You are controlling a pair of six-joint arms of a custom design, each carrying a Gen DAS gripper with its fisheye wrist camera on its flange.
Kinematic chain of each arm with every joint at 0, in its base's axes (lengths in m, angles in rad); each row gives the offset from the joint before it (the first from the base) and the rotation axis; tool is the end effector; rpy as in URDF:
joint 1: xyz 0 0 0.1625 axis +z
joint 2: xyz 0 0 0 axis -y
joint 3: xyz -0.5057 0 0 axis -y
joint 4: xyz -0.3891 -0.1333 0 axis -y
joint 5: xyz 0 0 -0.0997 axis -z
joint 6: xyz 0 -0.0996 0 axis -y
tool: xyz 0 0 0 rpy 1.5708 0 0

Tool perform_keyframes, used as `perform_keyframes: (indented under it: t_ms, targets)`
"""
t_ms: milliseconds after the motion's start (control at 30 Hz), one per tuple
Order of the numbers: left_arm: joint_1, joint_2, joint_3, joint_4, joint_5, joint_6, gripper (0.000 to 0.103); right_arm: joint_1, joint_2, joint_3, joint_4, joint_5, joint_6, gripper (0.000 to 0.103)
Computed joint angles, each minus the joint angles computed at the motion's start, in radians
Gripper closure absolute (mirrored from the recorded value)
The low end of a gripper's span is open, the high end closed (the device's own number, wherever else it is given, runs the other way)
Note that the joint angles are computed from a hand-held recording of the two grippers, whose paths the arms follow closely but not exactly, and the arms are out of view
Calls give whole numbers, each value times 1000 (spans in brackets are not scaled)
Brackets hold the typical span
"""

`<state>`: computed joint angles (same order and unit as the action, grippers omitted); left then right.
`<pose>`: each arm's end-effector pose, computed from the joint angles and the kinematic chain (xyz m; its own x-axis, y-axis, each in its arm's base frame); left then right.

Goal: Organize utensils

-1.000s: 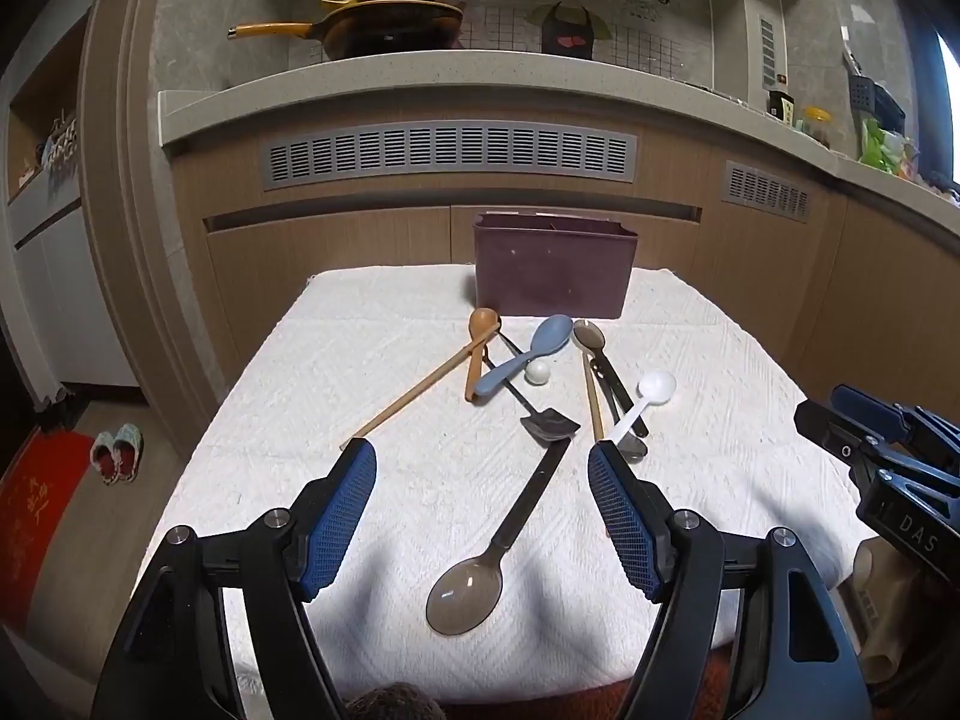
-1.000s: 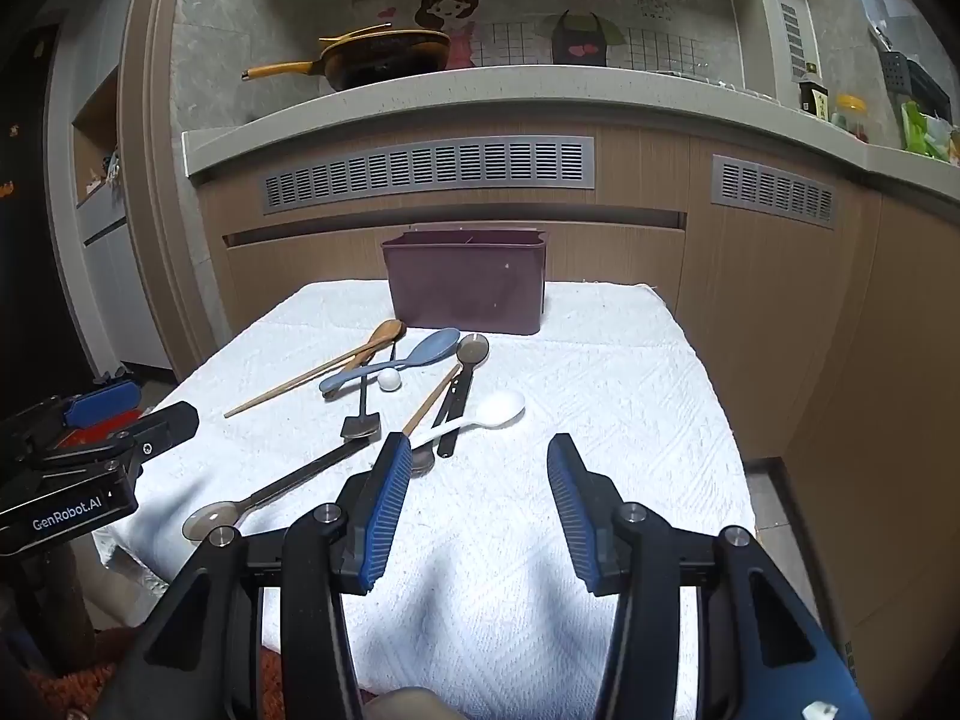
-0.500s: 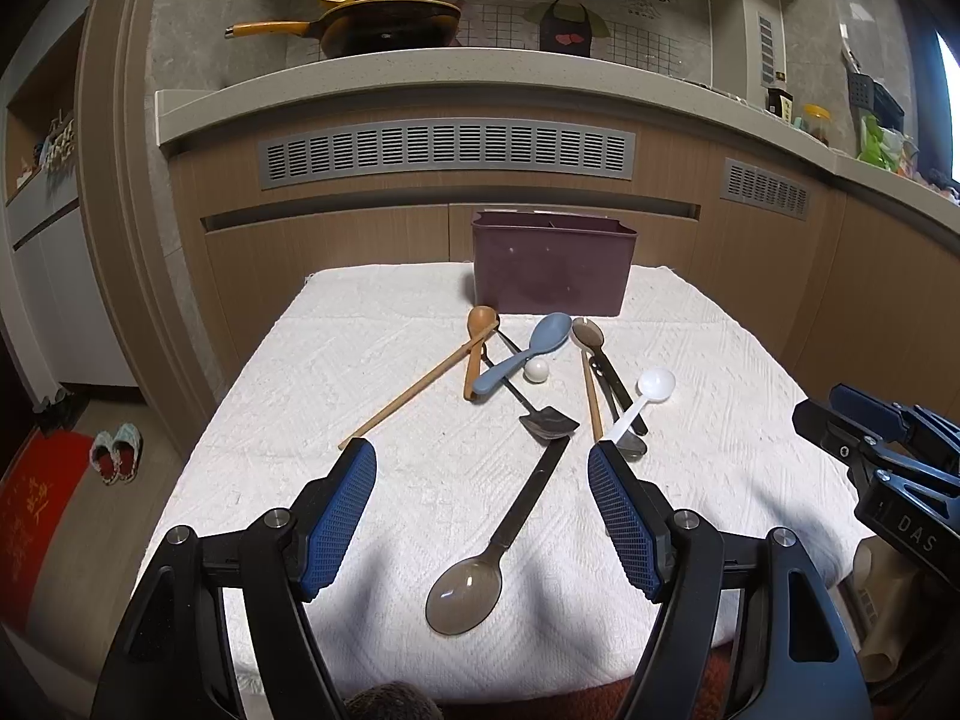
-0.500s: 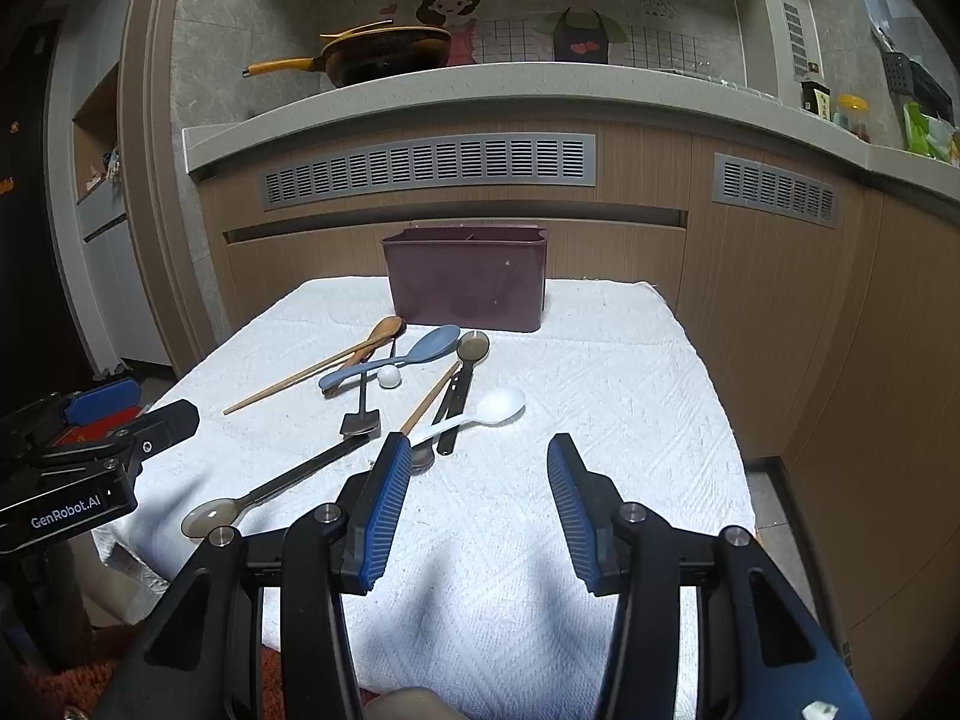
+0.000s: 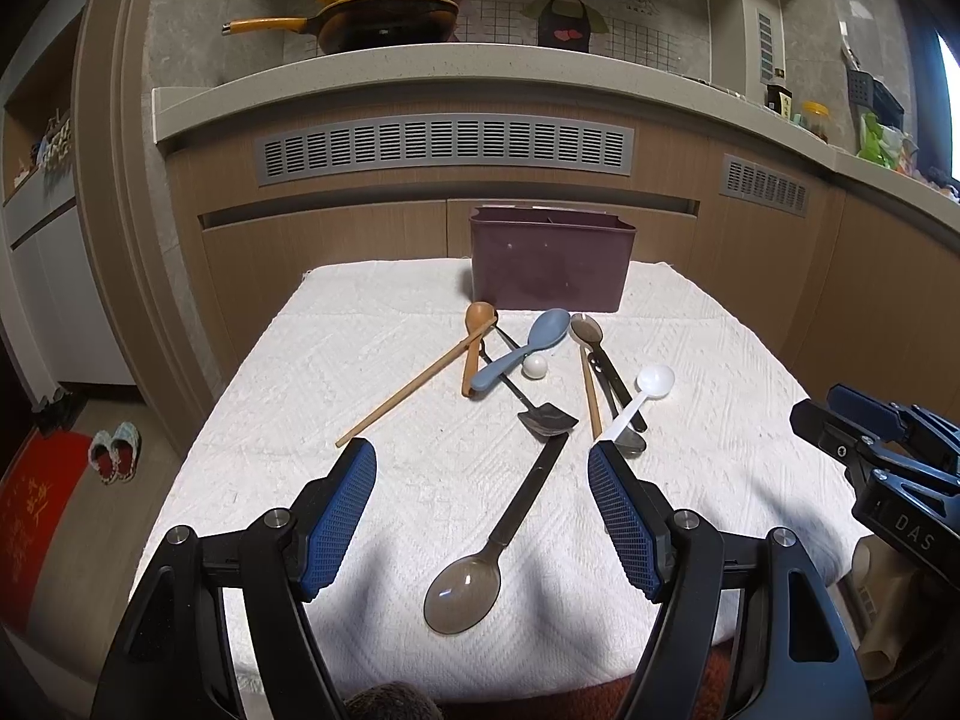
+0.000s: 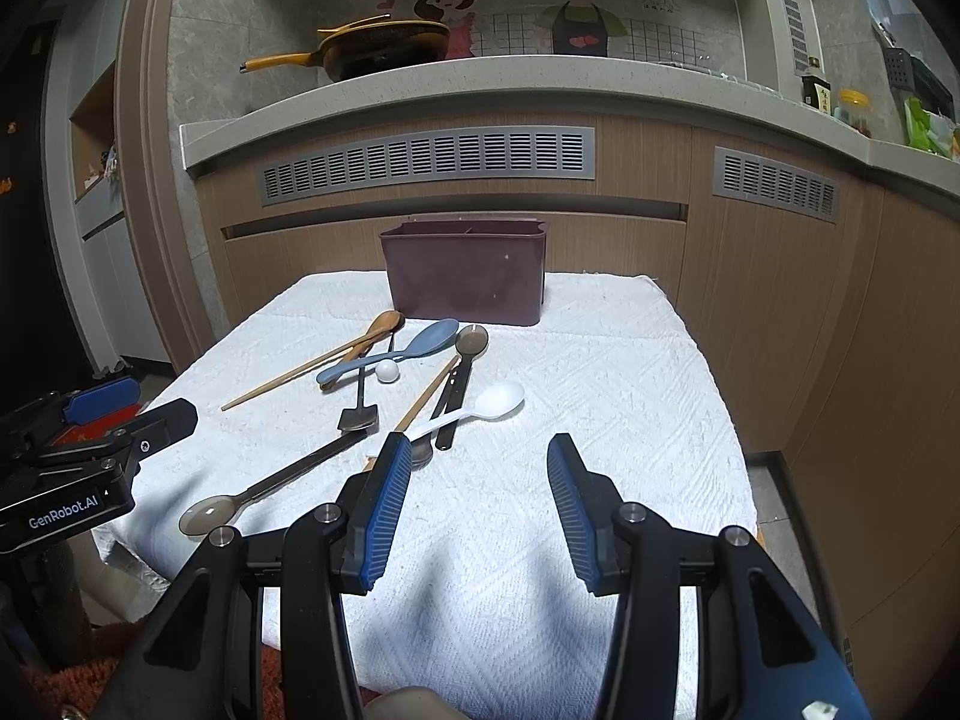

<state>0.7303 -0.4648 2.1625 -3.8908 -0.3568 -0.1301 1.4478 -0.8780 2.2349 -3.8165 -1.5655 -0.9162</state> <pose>-0.2244 -0.5051 0.0331 -0.7130 -0.1736 -0.6793 0.5172 0.5239 -0.6768 0.0659 -0.5580 0.1860 -0.6659 -0.4241 0.6138 -0.7406 0.4750 -0.4753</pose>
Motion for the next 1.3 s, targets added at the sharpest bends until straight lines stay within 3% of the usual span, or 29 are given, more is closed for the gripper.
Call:
perform_keyframes:
  t_ms: [1300]
  targets:
    - [-5, -5, 15, 37, -3, -45, 30, 5, -6, -5, 27, -25, 8, 59]
